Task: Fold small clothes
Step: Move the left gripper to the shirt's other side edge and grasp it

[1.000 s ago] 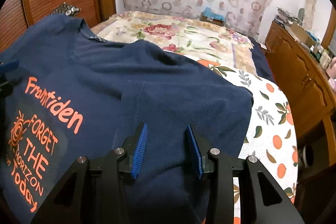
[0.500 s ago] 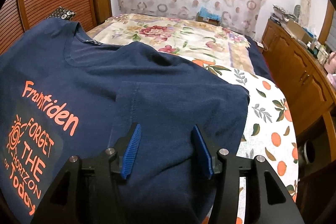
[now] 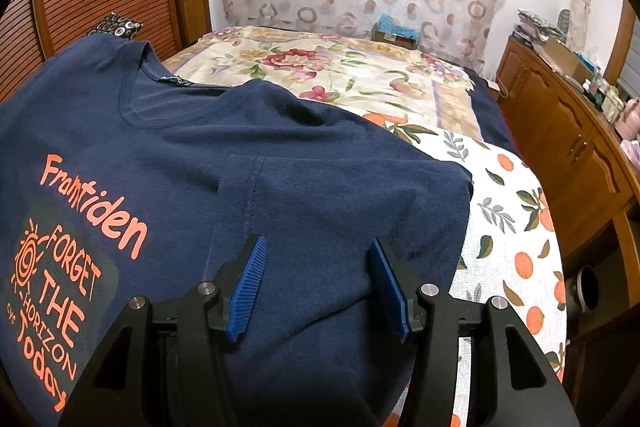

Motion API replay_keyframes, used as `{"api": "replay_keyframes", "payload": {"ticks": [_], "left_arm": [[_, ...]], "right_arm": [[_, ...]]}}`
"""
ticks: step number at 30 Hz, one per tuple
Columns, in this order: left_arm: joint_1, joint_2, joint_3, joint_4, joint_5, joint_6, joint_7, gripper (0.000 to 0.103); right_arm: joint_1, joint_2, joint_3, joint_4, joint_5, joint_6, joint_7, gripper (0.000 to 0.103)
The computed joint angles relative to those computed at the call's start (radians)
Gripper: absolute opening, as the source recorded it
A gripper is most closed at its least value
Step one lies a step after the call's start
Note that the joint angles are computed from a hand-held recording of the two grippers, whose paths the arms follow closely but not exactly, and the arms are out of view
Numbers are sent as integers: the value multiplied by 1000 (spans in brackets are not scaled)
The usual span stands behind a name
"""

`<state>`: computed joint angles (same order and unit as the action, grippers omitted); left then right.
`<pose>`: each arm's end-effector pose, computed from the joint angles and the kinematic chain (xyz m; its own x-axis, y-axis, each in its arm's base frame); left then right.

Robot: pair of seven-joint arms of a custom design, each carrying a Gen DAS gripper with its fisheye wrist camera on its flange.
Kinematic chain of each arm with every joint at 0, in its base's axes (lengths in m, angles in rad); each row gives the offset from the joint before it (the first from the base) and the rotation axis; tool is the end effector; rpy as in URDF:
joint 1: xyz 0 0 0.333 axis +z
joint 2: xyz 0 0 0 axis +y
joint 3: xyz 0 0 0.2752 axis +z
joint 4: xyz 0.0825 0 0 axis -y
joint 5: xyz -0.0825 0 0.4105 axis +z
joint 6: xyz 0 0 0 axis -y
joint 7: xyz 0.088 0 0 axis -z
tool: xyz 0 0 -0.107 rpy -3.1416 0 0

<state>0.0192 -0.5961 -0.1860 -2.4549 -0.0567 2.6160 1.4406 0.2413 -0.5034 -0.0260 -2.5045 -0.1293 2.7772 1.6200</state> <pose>0.4628 -0.0843 0.5474 -0.0235 -0.9990 0.0391 -0.7315 -0.0095 -0.6818 0.4723 0.1085 0.5025 0.2346 -0.9695 0.0704 -0.6817 -0.2157 -0.6991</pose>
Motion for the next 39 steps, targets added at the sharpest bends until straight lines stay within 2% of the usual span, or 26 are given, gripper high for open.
{"api": "replay_keyframes", "payload": {"ticks": [4, 11, 12, 13, 14, 17, 21, 30, 33, 34, 35, 36, 39], "left_arm": [[-8, 27, 24, 11, -23, -9, 12, 44], [-20, 96, 41, 72, -53, -38, 52, 42], [-23, 103, 42, 77, -56, -38, 61, 36], [-26, 110, 48, 82, -63, -38, 74, 20], [-26, 109, 46, 81, -63, -38, 78, 9], [-15, 86, 20, 72, -30, -10, 76, 6], [-42, 44, 6, 70, -33, 55, 94, 5], [-162, 126, -32, 210, -71, 31, 183, 5], [-195, 144, -20, 223, -105, 14, 212, 19], [-195, 142, -20, 219, -108, 17, 212, 35], [-187, 133, -26, 206, -101, 26, 202, 45], [-178, 120, -32, 191, -92, 33, 190, 47], [-178, 102, -20, 172, -103, 26, 188, 62]], "right_arm": [[-1, 0, 1, 0, 1, -1, -1, 56], [-1, -1, 1, 0, 1, -2, -1, 57], [-1, -2, 0, -1, 2, -1, -2, 57], [-1, -2, 0, 0, 2, -2, -2, 57], [-1, -2, 0, 0, 2, -2, -2, 57], [-1, -2, 0, -1, 2, -2, -2, 57], [-1, -2, 1, 0, 2, -3, -1, 57], [-1, -3, 1, 0, 2, -4, 0, 57], [-1, -3, 2, 0, 2, -4, 0, 57], [-1, -3, 2, 0, 2, -5, 1, 57], [-1, -3, 1, 0, 2, -4, 0, 57], [-1, -3, 2, 1, 2, -5, 1, 57], [-1, -3, 2, 1, 1, -5, 1, 57]]}}
